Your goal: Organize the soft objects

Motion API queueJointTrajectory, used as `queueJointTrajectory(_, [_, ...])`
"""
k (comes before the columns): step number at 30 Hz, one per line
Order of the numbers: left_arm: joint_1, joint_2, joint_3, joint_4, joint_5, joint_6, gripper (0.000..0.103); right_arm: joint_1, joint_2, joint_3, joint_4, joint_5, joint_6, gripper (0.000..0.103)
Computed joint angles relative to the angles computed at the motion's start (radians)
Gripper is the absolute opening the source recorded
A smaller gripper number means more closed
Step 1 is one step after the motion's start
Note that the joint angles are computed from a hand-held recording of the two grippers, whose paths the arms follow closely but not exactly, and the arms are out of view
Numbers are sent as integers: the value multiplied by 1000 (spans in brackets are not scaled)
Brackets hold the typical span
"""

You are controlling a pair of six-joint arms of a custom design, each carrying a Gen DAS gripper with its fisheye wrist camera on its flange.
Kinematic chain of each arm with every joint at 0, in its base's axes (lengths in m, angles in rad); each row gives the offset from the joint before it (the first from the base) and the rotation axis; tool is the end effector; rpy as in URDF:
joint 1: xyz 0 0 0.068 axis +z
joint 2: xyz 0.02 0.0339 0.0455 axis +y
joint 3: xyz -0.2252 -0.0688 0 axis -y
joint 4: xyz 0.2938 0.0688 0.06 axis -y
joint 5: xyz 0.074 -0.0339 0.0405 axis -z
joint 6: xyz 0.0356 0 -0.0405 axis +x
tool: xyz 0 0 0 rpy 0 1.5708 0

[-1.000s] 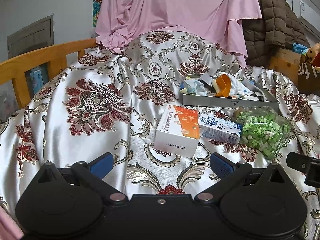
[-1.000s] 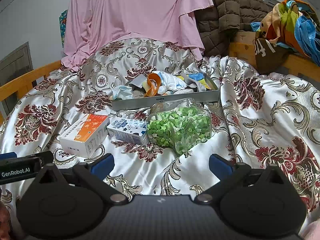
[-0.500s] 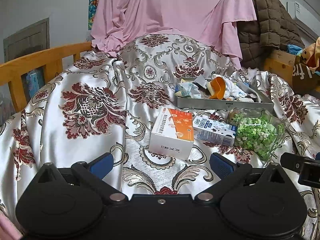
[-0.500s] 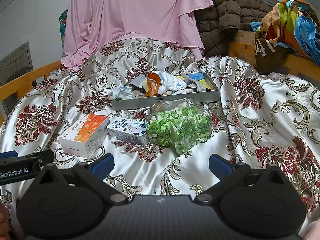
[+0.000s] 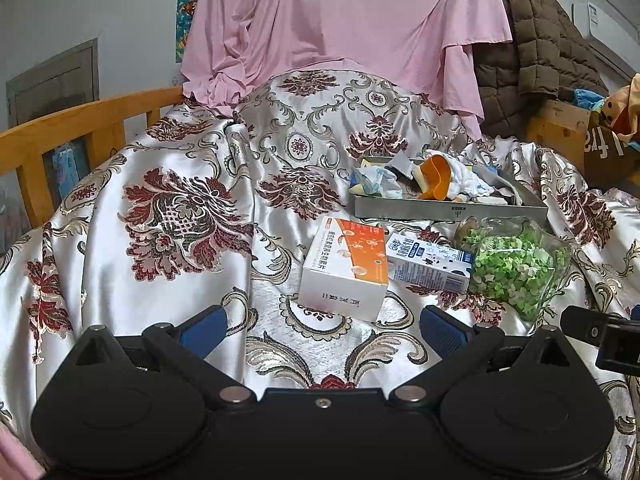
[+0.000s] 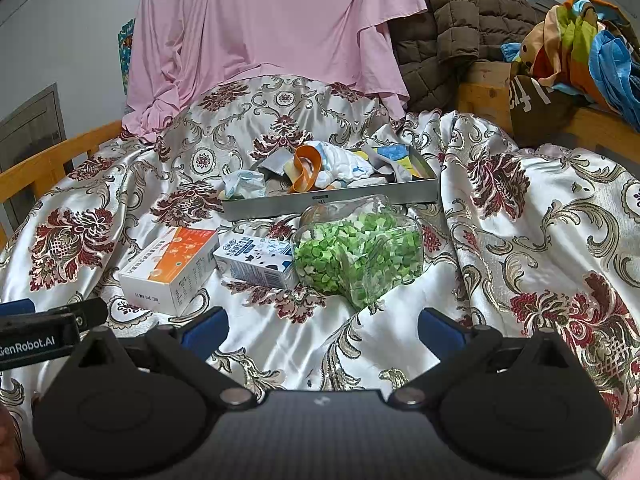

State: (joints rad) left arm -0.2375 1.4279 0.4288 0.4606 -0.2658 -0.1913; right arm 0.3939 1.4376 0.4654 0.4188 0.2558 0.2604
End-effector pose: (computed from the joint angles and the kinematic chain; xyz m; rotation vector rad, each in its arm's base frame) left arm 0.2844 -0.0592 0.0662 -0.1098 2.0856 0.0206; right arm 0.2781 0.1058 0.0708 0.0102 2.1065 0.1206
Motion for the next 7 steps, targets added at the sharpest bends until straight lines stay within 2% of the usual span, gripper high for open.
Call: queueJointTrajectory(7, [3,1,-10,30,7,13,102,0,0,1,-2,0,0,103])
